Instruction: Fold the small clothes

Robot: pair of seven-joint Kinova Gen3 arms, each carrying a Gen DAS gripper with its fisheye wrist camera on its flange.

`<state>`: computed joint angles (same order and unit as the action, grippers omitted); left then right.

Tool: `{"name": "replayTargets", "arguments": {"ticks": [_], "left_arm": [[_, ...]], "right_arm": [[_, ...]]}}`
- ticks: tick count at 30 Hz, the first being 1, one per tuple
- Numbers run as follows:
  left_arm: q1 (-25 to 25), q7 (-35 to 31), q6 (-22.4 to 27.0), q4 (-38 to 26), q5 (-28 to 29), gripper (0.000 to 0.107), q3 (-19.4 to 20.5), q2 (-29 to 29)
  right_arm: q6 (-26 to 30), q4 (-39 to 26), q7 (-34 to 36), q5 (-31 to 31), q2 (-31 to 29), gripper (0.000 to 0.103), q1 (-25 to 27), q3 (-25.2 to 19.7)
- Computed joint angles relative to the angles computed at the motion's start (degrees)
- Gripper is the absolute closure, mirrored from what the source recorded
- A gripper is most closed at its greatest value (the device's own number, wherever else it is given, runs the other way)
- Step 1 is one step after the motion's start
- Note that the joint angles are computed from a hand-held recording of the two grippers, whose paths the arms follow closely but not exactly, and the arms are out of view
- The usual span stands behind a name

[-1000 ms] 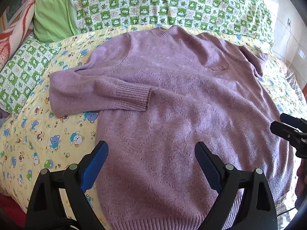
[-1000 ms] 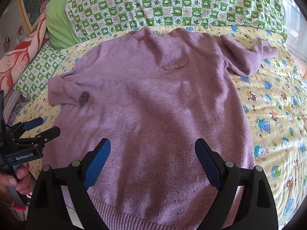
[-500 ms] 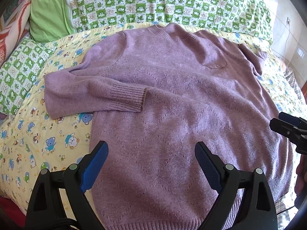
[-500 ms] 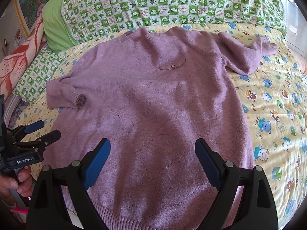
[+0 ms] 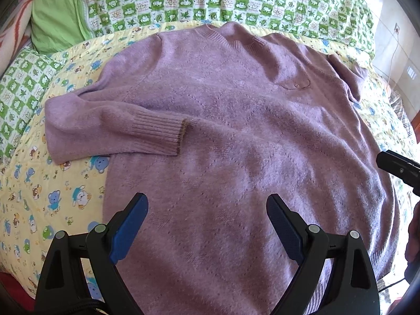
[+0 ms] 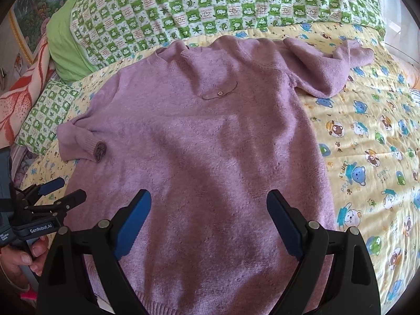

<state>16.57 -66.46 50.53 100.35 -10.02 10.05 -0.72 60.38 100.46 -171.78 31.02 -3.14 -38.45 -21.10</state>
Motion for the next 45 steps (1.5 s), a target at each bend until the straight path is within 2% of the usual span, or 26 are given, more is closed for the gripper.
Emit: {"name": "replayTargets", "arguments": {"ticks": [8,19,24,27,30,33,36,39,41,42,45], "left_arm": [[0.46,-1.07,0.51,-5.40,0.97,0.015,-0.60,4.29],[0.49,-2.82,3.05,-17.95,1.17,0.015,-3.43,13.51],[-0.16,-3.62,4.92,-26.24,2.02,0.015,-5.05,19.26],[-0.85,-3.64,6.08,-30.66,3.00,0.015,-5.95,22.40],[-1.52,-3.40,8.06,-35.03,4.10,0.015,-6.68,25.62],[-1.89,-2.97,9.59,-37.89,4.79,0.015,-7.21,28.04],[-1.33,-2.30,11.93,-40.62,4.22,0.015,-7.99,30.52],[-1.69,-2.50,11.87,-40.98,4.40,0.015,-8.15,31.35],[-2.01,-2.45,11.83,-41.06,4.68,0.015,-8.25,31.78],[-2.34,-2.52,11.63,-41.05,5.07,0.015,-8.16,31.83],[-3.33,-2.62,11.32,-40.32,6.19,0.015,-8.00,31.61]], "right_arm": [[-0.23,0.79,3.71,-2.25,-2.11,0.013,4.25,2.52],[-0.79,-1.47,13.15,-2.19,-3.94,0.013,17.48,9.02],[-5.12,-4.55,19.74,-4.16,-1.38,0.013,24.12,14.37],[-8.22,-7.20,24.43,-8.43,1.89,0.013,28.39,18.20],[-7.68,-11.14,26.90,-9.45,7.05,0.014,30.79,20.26],[-7.28,-15.17,31.15,-13.20,11.57,0.024,33.40,22.37],[-5.85,-18.89,34.99,-16.12,15.82,0.039,35.16,23.69],[-3.69,-21.83,37.22,-16.98,19.20,0.059,35.86,24.72],[-3.34,-22.17,37.16,-16.99,19.70,0.086,35.78,25.38],[-3.60,-21.90,36.55,-16.68,19.34,0.093,35.49,25.66],[-8.50,-18.92,34.56,-15.97,15.75,0.096,34.62,25.44]]}}
